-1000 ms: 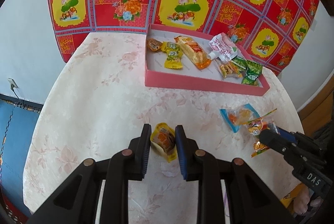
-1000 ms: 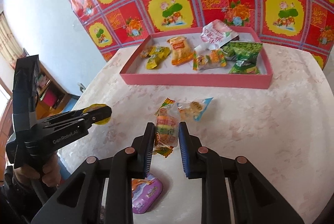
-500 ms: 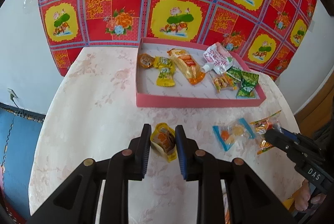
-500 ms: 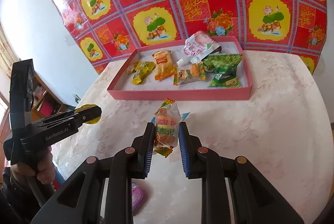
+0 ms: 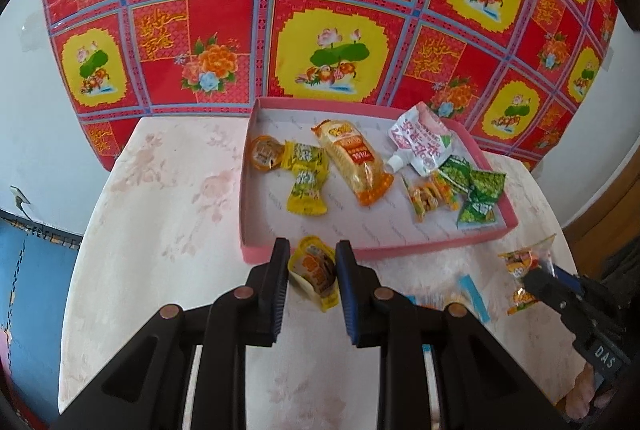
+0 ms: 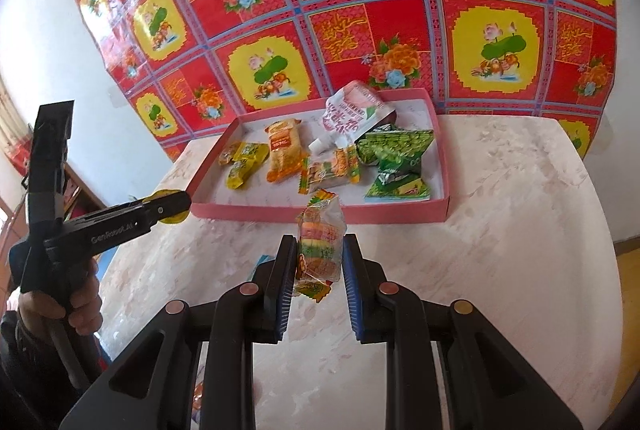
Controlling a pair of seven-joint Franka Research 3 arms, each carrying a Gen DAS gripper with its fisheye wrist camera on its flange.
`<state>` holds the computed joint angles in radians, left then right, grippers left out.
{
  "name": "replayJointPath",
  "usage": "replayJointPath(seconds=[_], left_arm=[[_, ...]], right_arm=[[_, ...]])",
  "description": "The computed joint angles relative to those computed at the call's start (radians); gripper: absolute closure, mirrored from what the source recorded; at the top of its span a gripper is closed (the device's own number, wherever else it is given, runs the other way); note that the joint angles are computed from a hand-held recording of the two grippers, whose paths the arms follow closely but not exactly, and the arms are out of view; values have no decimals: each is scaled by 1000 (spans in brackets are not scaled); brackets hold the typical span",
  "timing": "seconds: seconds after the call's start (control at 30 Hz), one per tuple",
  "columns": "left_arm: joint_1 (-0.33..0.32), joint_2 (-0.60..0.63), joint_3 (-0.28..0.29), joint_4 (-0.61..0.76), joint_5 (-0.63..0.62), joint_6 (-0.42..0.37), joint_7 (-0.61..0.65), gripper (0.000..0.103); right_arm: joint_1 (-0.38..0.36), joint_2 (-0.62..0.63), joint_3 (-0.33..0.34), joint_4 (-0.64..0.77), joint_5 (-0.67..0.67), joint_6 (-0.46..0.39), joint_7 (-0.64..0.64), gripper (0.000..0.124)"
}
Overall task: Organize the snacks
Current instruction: 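Carry the round packet and candy-stick packet into the pink box and open both tools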
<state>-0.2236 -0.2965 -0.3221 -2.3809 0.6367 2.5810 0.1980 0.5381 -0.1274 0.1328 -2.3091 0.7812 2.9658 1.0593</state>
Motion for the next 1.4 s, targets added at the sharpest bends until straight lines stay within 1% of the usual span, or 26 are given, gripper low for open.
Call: replayJointPath(seconds=[0.27,0.73,0.97,1.07,1.13,1.2,1.37,1.4], left_arm=[[19,71,15,58,49,1,10,79],[26,155,51,83,72,51,31,78],[16,177,61,85,49,47,47,78],[15,179,58,89,65,37,34,78],[12,182,62,89,56,43,48,73],[10,182,61,91,58,35,50,71],[2,208,56,120,82,-5,51,67],[-1,214,56,127,85,-15,50,64]], right_arm=[[-12,19,-4,21,5,0,0,100],[-39,51,2,64,-13,-11,14,100],[-43,65,5,71,-6,-6,1,100],[-46,74,8,79,-4,-4,-3,100],[-49,83,10,90,-6,-6,1,100],[-53,93,13,101,-11,-7,7,100],[-60,126,24,144,-21,-4,13,100],[-61,136,26,154,-19,-1,13,100]])
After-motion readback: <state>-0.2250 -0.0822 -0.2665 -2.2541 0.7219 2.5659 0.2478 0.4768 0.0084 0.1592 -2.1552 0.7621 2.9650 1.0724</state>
